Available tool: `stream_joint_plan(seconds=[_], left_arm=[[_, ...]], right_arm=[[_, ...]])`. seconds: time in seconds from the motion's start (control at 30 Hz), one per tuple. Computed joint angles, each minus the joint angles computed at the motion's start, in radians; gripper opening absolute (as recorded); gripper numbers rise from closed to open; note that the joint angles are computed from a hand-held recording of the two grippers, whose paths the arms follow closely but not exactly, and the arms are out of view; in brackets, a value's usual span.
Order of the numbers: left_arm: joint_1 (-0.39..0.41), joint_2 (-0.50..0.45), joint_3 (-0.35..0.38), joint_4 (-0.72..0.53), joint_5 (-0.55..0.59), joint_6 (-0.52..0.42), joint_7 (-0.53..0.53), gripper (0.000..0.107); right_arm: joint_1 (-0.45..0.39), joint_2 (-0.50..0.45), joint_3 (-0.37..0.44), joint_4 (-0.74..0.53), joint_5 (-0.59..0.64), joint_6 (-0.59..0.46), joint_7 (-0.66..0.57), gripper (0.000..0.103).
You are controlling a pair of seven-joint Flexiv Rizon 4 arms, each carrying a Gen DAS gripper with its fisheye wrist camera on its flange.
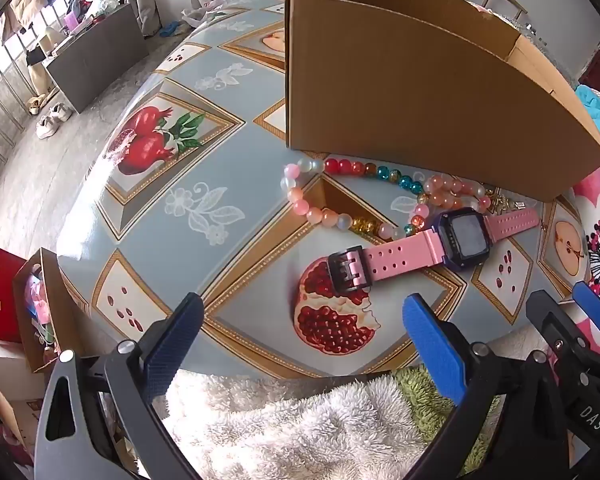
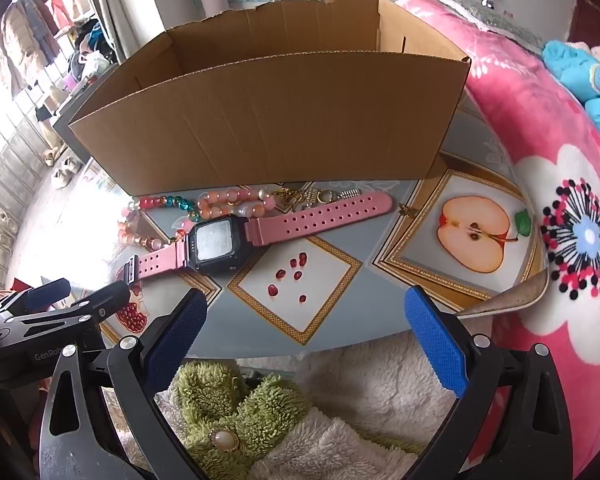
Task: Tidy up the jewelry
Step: 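Move both grippers toward the pink-strapped black watch on the table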
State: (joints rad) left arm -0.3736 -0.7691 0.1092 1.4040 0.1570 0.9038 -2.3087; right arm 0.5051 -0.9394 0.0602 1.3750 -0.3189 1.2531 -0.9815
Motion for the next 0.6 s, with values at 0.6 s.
stream_joint_plan(seconds=[0.6], left_arm=[[0.004, -0.001, -0.005, 0.011, -0.006, 0.01, 0.004, 0.098]], right_arm=[[0.005, 0.0, -0.005, 0.003, -0.004, 0.003, 0.005, 0.095]])
